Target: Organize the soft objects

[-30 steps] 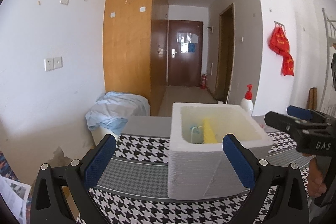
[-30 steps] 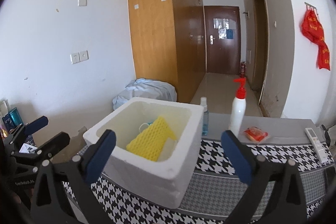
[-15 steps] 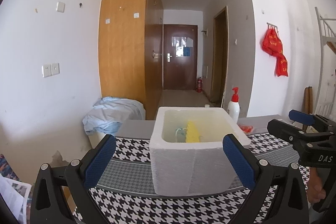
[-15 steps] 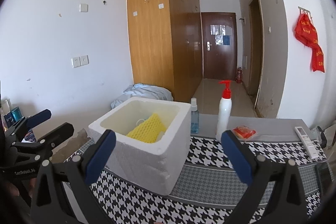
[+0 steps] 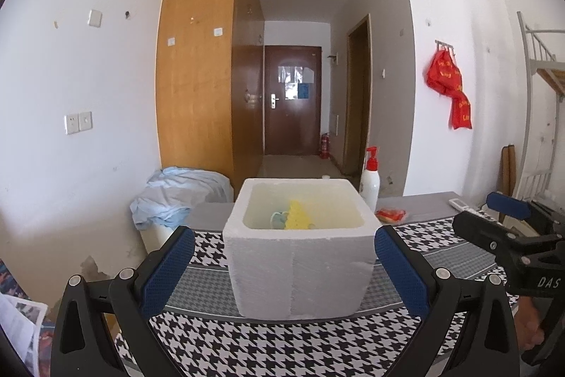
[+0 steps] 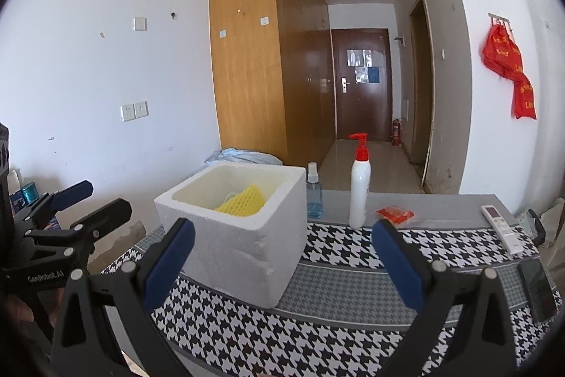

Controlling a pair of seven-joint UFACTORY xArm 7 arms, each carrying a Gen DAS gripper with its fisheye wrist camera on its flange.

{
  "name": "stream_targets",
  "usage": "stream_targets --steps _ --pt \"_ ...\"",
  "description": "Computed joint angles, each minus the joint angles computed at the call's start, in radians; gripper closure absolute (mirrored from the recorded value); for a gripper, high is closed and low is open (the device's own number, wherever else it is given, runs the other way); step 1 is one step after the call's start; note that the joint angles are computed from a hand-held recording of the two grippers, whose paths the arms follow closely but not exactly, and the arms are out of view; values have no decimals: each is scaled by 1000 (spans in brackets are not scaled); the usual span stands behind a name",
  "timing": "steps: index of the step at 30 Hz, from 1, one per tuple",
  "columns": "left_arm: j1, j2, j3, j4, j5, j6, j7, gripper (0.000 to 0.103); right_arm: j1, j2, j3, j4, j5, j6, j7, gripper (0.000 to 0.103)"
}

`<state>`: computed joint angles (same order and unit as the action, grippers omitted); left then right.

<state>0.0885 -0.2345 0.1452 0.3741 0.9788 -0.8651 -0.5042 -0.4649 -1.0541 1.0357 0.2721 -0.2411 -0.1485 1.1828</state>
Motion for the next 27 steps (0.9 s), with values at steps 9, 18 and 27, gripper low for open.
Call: stream_targets --steps 9,18,27 --pt "11 -2 -1 -57 -8 -52 43 1 41 -45 30 -42 6 25 78 1" --pt "20 3 -4 -101 -26 -103 95 1 78 -99 65 -55 -41 80 155 1" --pt "32 27 -5 -133 -36 -150 129 1 121 -146 88 -86 -75 83 234 1"
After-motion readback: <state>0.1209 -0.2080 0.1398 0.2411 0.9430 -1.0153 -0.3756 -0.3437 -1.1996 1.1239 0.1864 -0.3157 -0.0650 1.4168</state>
